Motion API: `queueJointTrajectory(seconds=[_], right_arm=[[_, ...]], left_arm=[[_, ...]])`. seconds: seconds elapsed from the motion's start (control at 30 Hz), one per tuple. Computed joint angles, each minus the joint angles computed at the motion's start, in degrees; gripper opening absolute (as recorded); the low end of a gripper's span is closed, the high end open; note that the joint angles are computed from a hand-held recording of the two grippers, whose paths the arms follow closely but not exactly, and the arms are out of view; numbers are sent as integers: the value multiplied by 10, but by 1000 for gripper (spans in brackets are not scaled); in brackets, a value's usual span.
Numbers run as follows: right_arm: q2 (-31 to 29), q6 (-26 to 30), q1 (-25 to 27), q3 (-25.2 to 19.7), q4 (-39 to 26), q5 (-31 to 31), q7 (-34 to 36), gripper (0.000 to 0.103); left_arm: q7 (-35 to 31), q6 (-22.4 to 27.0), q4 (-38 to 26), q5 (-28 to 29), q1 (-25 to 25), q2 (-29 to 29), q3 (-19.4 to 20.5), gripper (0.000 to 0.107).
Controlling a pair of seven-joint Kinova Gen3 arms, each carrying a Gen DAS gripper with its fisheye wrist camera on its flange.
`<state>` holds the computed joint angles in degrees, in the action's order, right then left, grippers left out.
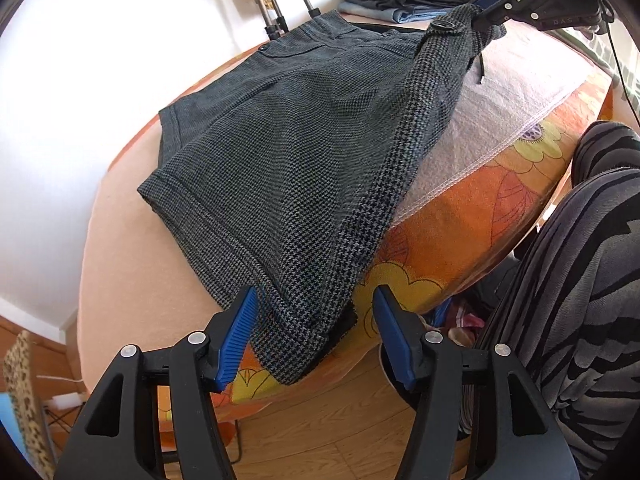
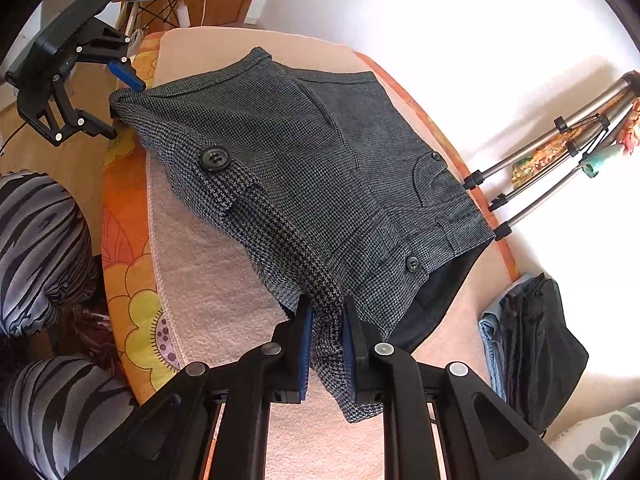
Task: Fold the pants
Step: 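Lift the hems with both grippers and fold them over onto the waistband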
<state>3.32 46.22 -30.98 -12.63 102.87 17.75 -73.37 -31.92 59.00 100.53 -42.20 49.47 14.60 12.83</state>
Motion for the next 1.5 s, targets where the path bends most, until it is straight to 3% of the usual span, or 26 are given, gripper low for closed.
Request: queueJointTrajectory(seconds=[0.03, 0.13, 0.2, 0.47, 0.6, 0.8, 1.03, 1.2, 1.33, 1.5], right_arm=[[-2, 0, 0, 0, 2, 1, -3, 12], [-8, -3, 2, 0, 8, -6, -3, 12], [-13, -9, -1, -3, 16, 3, -15, 12], [-32, -31, 4, -7, 8, 28, -65, 11], [-22, -29, 2, -10, -21, 56, -83, 11], [11, -26, -4, 3, -83, 93, -100, 11], [96, -11, -4, 40, -200, 86, -75, 11], [168, 2, -1, 69, -282, 64, -49, 11], [225, 17, -4, 93, -340, 56, -37, 11], [300, 58, -2, 110, -421, 36, -12, 11]], left_arm=[[2, -3, 2, 3, -1, -2, -3, 41], [5, -51, 23, 20, -25, -27, -4, 22], [19, -65, 31, 4, -29, -38, -4, 17], [69, -61, 25, -95, -52, -72, 1, 14], [42, -56, 2, -123, -77, -79, 7, 13], [-26, -86, -46, -146, -124, -72, -7, 13], [-147, -132, -136, -107, -172, -14, -52, 13], [-231, -165, -198, -36, -205, 36, -80, 13], [-283, -167, -251, -4, -213, 86, -101, 13], [-368, -145, -321, 82, -247, 151, -99, 13]])
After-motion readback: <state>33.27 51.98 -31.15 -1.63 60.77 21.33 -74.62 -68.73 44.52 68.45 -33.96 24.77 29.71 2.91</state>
